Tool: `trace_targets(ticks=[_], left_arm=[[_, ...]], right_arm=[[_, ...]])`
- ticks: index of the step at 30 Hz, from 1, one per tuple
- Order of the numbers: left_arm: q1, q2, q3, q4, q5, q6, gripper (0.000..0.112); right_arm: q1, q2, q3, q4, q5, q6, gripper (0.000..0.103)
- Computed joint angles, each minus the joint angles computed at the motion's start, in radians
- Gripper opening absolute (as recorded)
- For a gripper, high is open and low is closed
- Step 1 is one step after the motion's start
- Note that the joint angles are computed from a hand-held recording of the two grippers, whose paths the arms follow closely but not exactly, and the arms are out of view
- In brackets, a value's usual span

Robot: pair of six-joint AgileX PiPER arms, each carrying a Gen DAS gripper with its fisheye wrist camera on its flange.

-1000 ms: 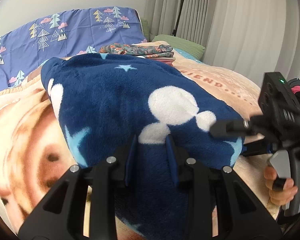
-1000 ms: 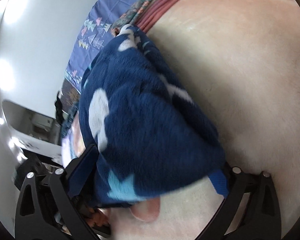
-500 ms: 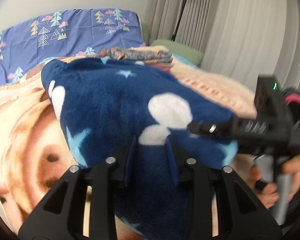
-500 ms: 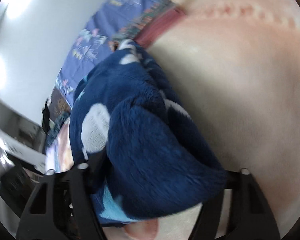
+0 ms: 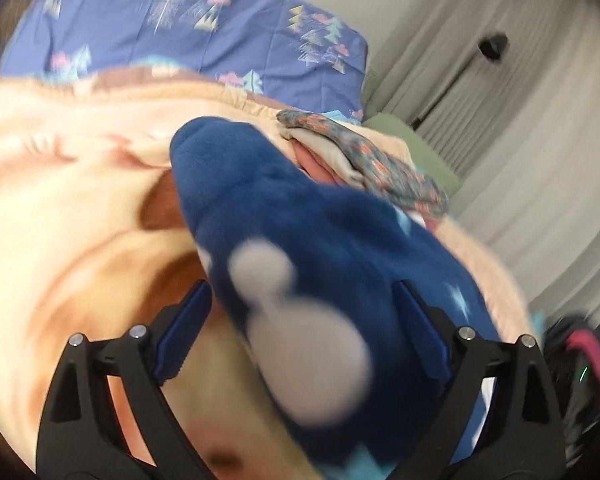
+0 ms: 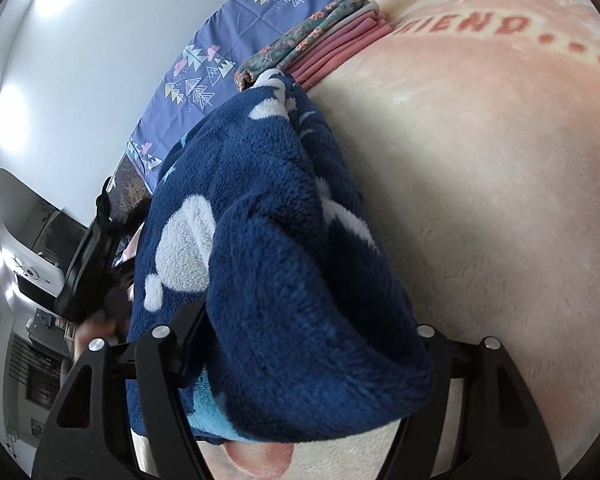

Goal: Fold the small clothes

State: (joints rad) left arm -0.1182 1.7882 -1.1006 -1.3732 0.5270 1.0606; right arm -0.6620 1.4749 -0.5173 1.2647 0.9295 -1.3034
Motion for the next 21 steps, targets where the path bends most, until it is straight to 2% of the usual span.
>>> trace_targets(ticks=[2, 5, 8, 11, 12, 13, 14, 16, 17, 21], left_arm=[[0.028, 0.098, -0.102, 0.024, 0.046, -0.072, 0.096], [0.061, 0.261, -0.256, -0.023, 0.179, -0.08, 0.099], [0.028, 0.304, -0.31, 0.009, 0.157, -0.051, 0.101], [0.026, 0.331, -0.361, 0.054, 0.182, -0.073, 0.101], [0.028, 0.33, -0.361, 0.048, 0.186, -0.056, 0.097], [0.028, 0.323, -0.355, 0.031, 0.192, -0.032, 0.084], [0.029, 0.306, -0.329, -0.015, 0.201, 0.024, 0.078], [0.013, 0.26, -0.28, -0.059, 0.147, 0.092, 0.065], [-0.002, 0.227, -0.255, -0.055, 0.108, 0.103, 0.064], [-0.046, 0.084, -0.172, 0.019, -0.009, 0.117, 0.057]], right_arm=[[0.011, 0.0, 0.005, 0.013, -0.015, -0.019, 0.074], [0.038, -0.004, 0.018, 0.049, -0.041, -0.043, 0.076], [0.034, 0.016, 0.02, 0.083, -0.031, -0.079, 0.077], [0.025, 0.013, 0.045, 0.132, -0.024, -0.15, 0.074], [0.027, -0.001, 0.056, 0.144, -0.032, -0.164, 0.073], [0.032, -0.01, 0.059, 0.15, -0.038, -0.169, 0.071], [0.033, -0.017, 0.06, 0.151, -0.041, -0.169, 0.067], [0.042, -0.045, 0.061, 0.141, -0.058, -0.154, 0.062], [0.063, -0.073, 0.065, 0.142, -0.089, -0.148, 0.058], [0.231, -0.291, 0.112, 0.128, -0.298, -0.134, 0.049]])
